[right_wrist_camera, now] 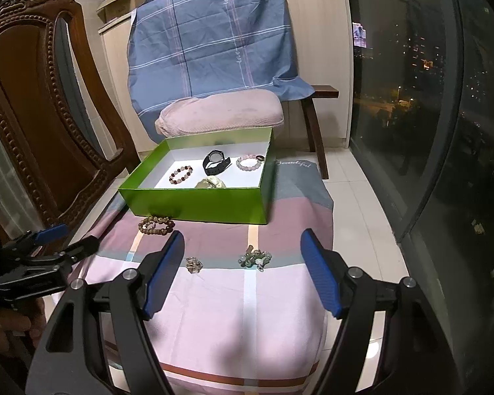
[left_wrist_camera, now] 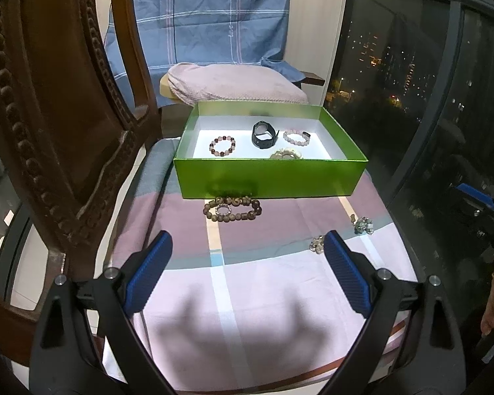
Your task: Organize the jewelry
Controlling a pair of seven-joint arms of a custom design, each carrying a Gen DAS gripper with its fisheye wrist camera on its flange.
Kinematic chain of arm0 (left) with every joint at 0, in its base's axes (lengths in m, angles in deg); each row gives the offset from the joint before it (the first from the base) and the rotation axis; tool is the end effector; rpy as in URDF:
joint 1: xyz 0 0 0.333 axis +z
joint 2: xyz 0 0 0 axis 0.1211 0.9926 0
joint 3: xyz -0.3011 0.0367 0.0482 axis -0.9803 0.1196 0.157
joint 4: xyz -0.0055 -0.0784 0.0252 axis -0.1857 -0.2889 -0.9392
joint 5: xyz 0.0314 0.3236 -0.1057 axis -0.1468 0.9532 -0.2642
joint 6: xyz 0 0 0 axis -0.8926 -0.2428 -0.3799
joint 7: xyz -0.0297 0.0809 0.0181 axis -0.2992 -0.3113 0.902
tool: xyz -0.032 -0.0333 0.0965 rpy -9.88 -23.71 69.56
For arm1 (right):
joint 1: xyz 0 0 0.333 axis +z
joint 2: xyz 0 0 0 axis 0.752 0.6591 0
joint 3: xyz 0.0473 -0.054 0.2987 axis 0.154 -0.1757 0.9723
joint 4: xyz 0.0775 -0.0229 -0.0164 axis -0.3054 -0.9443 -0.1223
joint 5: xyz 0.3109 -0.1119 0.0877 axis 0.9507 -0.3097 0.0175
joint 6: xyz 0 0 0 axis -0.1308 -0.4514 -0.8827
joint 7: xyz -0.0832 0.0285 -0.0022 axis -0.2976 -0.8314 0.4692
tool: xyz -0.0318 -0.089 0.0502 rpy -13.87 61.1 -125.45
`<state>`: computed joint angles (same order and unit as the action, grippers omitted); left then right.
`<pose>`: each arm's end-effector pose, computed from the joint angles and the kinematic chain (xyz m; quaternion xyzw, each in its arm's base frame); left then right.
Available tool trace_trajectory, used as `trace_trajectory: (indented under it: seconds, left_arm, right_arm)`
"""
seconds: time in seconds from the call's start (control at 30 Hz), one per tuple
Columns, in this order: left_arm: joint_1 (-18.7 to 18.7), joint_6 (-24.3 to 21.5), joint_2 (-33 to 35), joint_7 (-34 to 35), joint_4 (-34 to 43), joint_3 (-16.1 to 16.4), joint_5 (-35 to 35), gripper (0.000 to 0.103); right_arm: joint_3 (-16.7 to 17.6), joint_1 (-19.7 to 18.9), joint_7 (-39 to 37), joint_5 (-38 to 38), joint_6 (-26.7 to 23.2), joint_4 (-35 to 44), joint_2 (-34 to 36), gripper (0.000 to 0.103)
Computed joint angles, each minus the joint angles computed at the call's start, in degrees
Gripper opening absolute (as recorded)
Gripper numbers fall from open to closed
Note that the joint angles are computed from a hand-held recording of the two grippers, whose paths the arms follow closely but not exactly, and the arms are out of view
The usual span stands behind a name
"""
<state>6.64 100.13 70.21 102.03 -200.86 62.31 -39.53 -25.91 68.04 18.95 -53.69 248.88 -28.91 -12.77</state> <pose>0.4896 -0.1048 0.5897 -0.6783 0.6072 -0.3183 0.2645 0.5140 0.2374 0.6260 -0.7066 0.5505 -0.1988 0.3978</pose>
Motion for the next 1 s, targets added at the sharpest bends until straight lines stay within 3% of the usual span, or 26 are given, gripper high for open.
trace_trajectory:
  seconds: [0.33,0.43,0.53,0.93,0.97,1.0]
  left_arm:
    - [-1.1,1.9,8.5,0.3,6.3,0.2,2.8,0.085]
    - [-2.3,-1.4,13.7,4.9,11.6,0.7,-2.1,0.067]
    - [-3.2,-4.7,18.1,4.8,16.3,1.7,-3.6,0.058]
    - [-6.3,-12.1,28.0,0.8,27.4,5.2,1.2,0.047]
    - [-6.2,-12.3,28.1,0.8,27.6,5.1,1.0,0.045]
    - [-6.1,-12.8,27.9,0.8,27.7,5.0,0.8,0.035]
  right_arm:
    - [0.1,0.1,-1.4,1.2,-1.1,0.8,0.5,0.072]
    - [0.1,0.2,-1.0,1.0,-1.9,1.5,1.1,0.072]
    - [0.0,0.2,-0.8,1.0,-2.7,2.2,1.6,0.072]
    - [-0.2,0.2,-0.8,0.8,-5.3,3.6,3.1,0.072]
    - [-0.2,0.1,-0.6,0.6,-5.4,3.6,3.2,0.072]
    - [-0.3,0.1,-0.5,0.5,-5.5,3.7,3.3,0.072]
